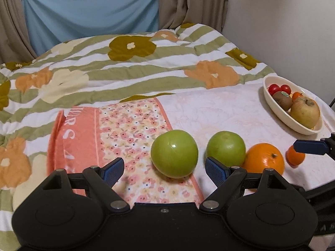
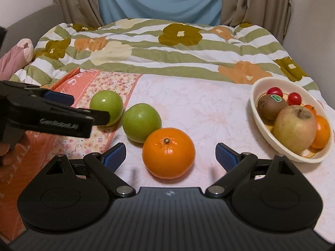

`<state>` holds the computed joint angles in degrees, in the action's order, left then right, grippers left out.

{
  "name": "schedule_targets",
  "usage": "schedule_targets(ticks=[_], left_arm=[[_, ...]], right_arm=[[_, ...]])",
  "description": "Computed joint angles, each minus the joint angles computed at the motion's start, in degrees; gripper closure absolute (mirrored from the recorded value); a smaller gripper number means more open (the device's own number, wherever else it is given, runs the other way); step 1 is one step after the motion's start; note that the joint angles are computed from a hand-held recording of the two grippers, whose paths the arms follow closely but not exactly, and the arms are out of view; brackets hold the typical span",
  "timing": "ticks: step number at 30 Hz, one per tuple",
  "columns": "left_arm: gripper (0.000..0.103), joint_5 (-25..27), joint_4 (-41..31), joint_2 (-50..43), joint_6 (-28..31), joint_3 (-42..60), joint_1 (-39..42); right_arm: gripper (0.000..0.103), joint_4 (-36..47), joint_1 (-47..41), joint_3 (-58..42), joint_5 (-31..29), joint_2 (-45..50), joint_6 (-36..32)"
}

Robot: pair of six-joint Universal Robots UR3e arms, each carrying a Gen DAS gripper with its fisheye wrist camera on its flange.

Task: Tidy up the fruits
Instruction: 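Grasp a green apple with the left gripper while the right gripper grasps a tangerine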

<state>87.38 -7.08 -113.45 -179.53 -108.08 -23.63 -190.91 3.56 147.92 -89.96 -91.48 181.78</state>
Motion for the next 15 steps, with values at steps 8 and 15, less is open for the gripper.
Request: schedule_targets(ticks=[8,15], left_arm=[[0.022,-1.38,-0.34,-3.98,1.0,4.19,0.49],[0.042,-3.97,-1.11,-6.34,2.73,6.66,0.25]], right_arm=[[0.0,-3.19,0.76,-1.55,0.35,5.06,-0.46],[0.006,-3.24,0.12,-1.74,1.0,6.17,-1.35]])
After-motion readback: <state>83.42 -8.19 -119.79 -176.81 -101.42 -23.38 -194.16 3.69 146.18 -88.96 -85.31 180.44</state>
